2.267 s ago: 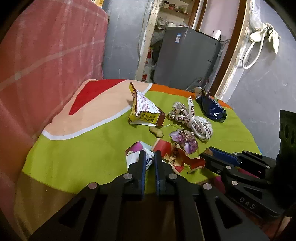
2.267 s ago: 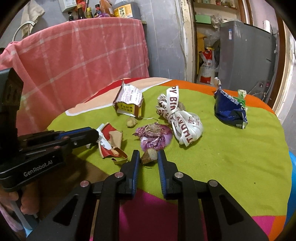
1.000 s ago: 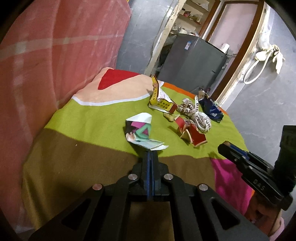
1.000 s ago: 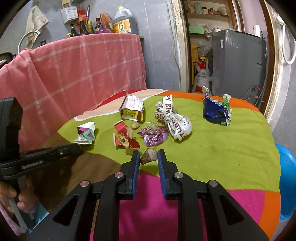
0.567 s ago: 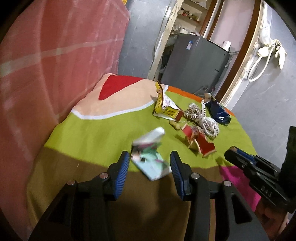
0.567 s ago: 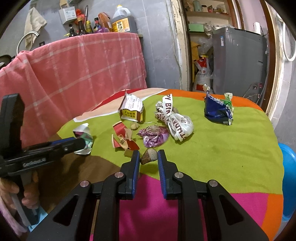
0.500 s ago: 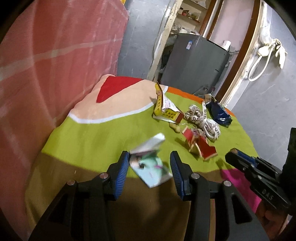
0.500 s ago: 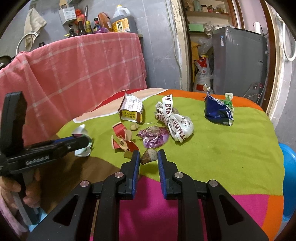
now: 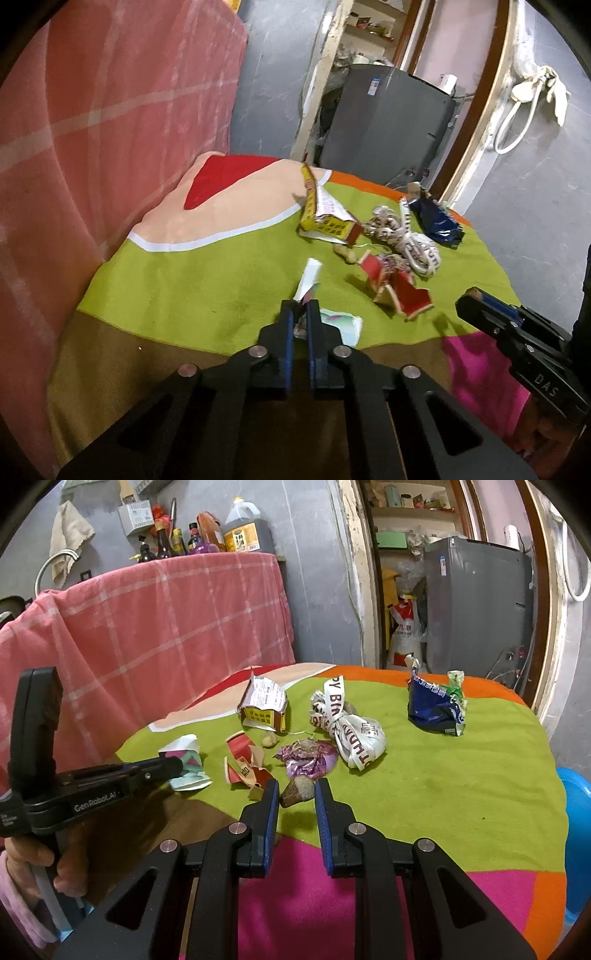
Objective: Collect trash
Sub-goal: 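Carry both items over the blue basin and open both tools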
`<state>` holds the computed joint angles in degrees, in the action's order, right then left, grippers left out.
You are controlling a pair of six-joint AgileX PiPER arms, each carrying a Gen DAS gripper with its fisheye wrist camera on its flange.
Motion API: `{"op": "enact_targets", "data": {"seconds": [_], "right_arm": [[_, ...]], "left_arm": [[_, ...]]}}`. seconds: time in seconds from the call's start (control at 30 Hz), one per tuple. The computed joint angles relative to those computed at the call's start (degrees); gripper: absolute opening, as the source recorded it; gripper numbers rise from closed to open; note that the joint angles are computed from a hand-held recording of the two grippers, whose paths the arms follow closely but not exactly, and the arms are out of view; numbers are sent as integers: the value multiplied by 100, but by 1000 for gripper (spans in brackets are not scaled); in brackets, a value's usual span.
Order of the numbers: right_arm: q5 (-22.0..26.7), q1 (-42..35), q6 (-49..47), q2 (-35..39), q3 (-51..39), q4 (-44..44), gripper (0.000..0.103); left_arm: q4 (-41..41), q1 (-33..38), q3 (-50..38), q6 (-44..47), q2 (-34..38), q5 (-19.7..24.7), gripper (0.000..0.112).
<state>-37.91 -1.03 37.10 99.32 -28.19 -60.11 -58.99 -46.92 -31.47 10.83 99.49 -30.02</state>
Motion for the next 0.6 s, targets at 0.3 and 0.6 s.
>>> {"op": "enact_targets", "data": {"seconds": [0.3,0.6], "right_arm": [[-735,-663,-636,-611,637,184,18],[-1956,-2790,-354,-1474,880,-844,18]], "left_arm": [[-1317,-1126,-378,994,-80,-1044,1],[-1420,-1918,-1644,1815,358,-1935,1]]}}
